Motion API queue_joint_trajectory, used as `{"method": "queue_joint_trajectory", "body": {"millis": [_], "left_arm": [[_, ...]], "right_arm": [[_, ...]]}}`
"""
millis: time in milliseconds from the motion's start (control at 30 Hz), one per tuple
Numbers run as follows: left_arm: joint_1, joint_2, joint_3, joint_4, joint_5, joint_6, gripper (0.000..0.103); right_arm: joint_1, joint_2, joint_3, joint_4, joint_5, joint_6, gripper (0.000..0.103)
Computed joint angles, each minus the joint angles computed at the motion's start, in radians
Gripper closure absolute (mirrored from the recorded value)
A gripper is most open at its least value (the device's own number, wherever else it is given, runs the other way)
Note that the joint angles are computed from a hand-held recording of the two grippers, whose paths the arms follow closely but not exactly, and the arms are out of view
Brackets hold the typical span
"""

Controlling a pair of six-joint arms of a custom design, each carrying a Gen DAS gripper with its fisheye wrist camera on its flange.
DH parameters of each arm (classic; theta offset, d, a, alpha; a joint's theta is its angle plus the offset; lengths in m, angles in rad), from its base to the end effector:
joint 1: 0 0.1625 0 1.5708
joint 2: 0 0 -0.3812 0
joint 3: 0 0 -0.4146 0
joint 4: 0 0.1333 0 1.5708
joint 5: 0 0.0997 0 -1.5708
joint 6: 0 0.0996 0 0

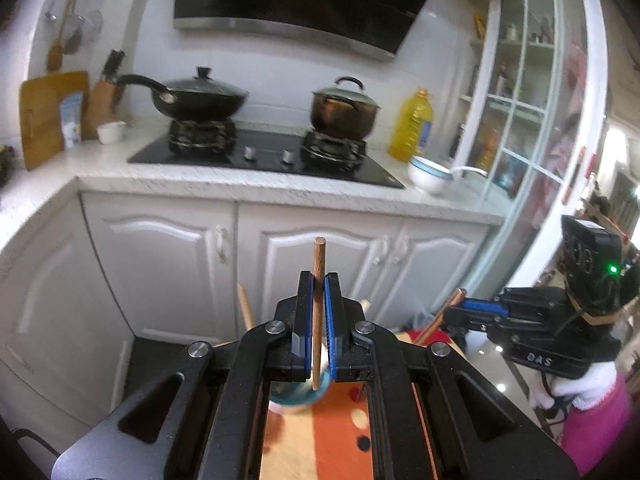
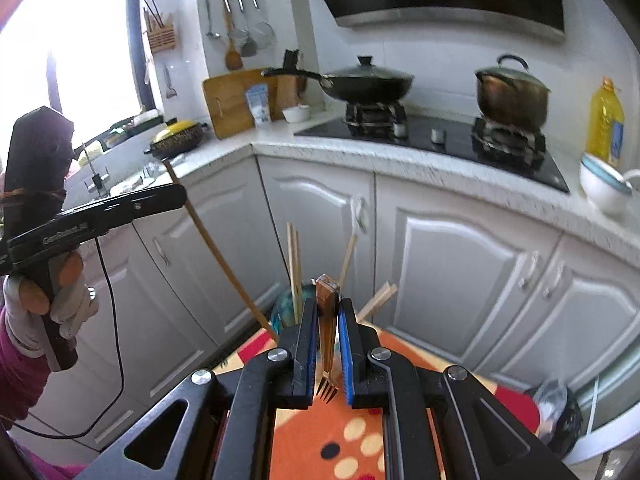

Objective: Organize utensils
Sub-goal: 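Lift the fork and chopstick and carry both over the cup, then insert the fork and chopstick into the cup and open both tools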

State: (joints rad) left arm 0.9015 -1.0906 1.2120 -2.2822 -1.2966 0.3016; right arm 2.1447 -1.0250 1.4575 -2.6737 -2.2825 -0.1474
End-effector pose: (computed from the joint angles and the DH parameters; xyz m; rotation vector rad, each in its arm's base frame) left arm -0.3234 -0.6671 0.4262 1.2206 2.5691 -0.9207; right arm 0.4370 -0.5502 0.3174 0.5567 -2.3575 1.0068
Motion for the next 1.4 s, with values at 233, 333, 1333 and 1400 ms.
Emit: {"method": "queue_joint_trajectory", "body": {"millis": [233,333,1333,1400], "left_arm": [[0.024,0.078,-0.059,-0.043,0.072,0.036,0.099],[0.039,0.097,-0.056,-0.044,0.096,0.038,0.099],[0.076,0.150,0.000,-0.006,0.114,-0.040,0.089],[0.076,0.142,0.003,0.002,0.100,-0.054,0.078]], "right_arm": [[-0.025,0.116,-0.150,0.014,0.031,-0.026,0.094],[-0.045,0.154,-0.191,0.035,0.054,-0.015,0.094],[-0.177,0.135,-0.096,0.042,0.179,0.161,0.059],[-0.173,0.129,-0.090,0.047,0.172,0.158,0.059]]}}
